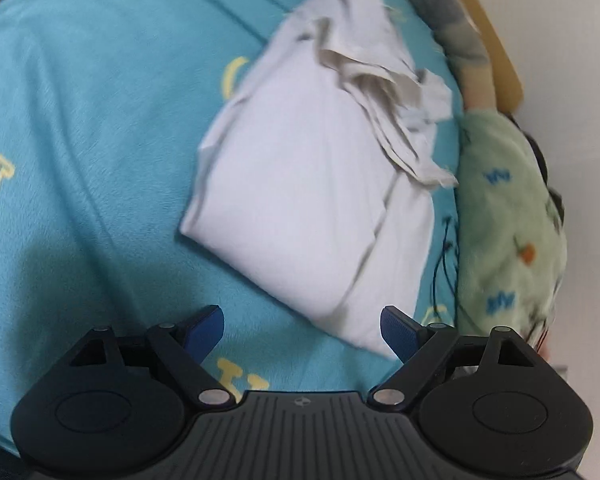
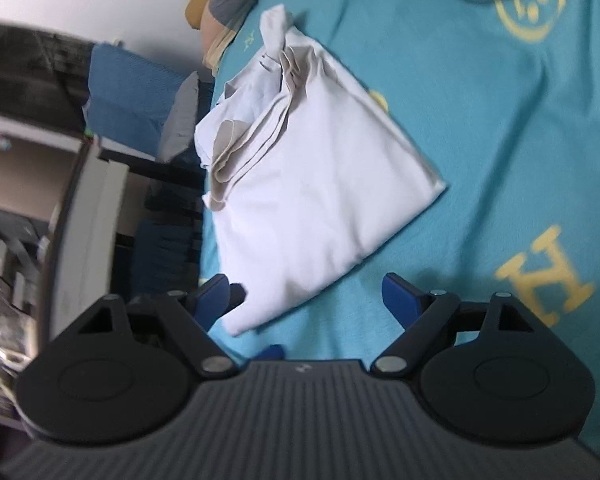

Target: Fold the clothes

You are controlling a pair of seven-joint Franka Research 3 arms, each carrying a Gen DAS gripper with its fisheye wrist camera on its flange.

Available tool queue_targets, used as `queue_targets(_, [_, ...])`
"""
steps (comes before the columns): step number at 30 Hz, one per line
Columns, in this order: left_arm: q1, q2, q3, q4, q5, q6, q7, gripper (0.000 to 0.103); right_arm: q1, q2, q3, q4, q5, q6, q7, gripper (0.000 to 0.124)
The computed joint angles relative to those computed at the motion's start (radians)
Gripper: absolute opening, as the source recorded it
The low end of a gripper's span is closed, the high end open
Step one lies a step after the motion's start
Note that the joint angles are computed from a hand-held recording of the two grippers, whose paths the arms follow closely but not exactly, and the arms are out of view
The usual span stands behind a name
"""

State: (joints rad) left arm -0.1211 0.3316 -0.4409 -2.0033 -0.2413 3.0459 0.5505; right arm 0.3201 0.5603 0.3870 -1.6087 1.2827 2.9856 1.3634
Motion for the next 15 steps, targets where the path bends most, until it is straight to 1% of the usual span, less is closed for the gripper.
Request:
queue_targets(2, [-0.020, 0.002, 0.032, -0.022, -0.008, 0.076, -0.063, 0.084, -0.018, 0.034, 0.027, 0.034, 0.069, -0.005, -0.009, 0.085])
queue_targets(3, [-0.027, 0.006, 0.045, -0.029, -0.003, 0.110, -0.095, 0.083, -0.015, 0.048, 0.024, 0.050, 0.080, -0.005, 0.004, 0.085])
queue_targets(4, [-0.030, 0.010, 0.054, -0.034, 0.003, 0.134, -0.119, 0.077, 0.005, 0.059, 0.003, 0.060, 0.059, 0.007, 0.048, 0.084])
queue_targets(5, [-0.045, 0.012, 0.077, -0.038, 0.012, 0.148, -0.149, 0.070, 0.023, 0.069, -0.015, 0.069, 0.037, 0.031, 0.091, 0.080])
queue_targets(6, [-0.056, 0.013, 0.093, -0.043, 0.018, 0.157, -0.177, 0.066, 0.033, 0.076, -0.024, 0.074, 0.020, 0.058, 0.121, 0.071])
queue_targets(7, [-0.064, 0.012, 0.106, -0.048, 0.024, 0.164, -0.202, 0.057, 0.040, 0.083, -0.030, 0.079, 0.002, 0.086, 0.151, 0.065])
queue_targets(8, [-0.079, 0.009, 0.127, -0.051, 0.033, 0.161, -0.226, 0.045, 0.048, 0.089, -0.038, 0.082, -0.021, 0.113, 0.185, 0.062])
queue_targets(10, [-0.088, 0.004, 0.143, -0.056, 0.054, 0.158, -0.261, 0.035, 0.054, 0.104, -0.043, 0.092, -0.061, 0.157, 0.231, 0.060])
queue_targets(11, [-0.091, 0.002, 0.149, -0.059, 0.064, 0.157, -0.278, 0.033, 0.064, 0.107, -0.054, 0.093, -0.088, 0.170, 0.261, 0.057])
queue_targets(13, [-0.097, 0.000, 0.158, -0.062, 0.086, 0.167, -0.309, 0.030, 0.123, 0.092, -0.148, 0.069, -0.189, 0.147, 0.384, 0.033])
queue_targets(14, [-0.119, -0.004, 0.181, -0.062, 0.103, 0.168, -0.326, 0.024, 0.138, 0.086, -0.171, 0.057, -0.222, 0.145, 0.419, 0.028])
queue_targets(15, [-0.142, -0.009, 0.207, -0.062, 0.122, 0.168, -0.343, 0.020, 0.134, 0.082, -0.166, 0.049, -0.238, 0.156, 0.424, 0.020])
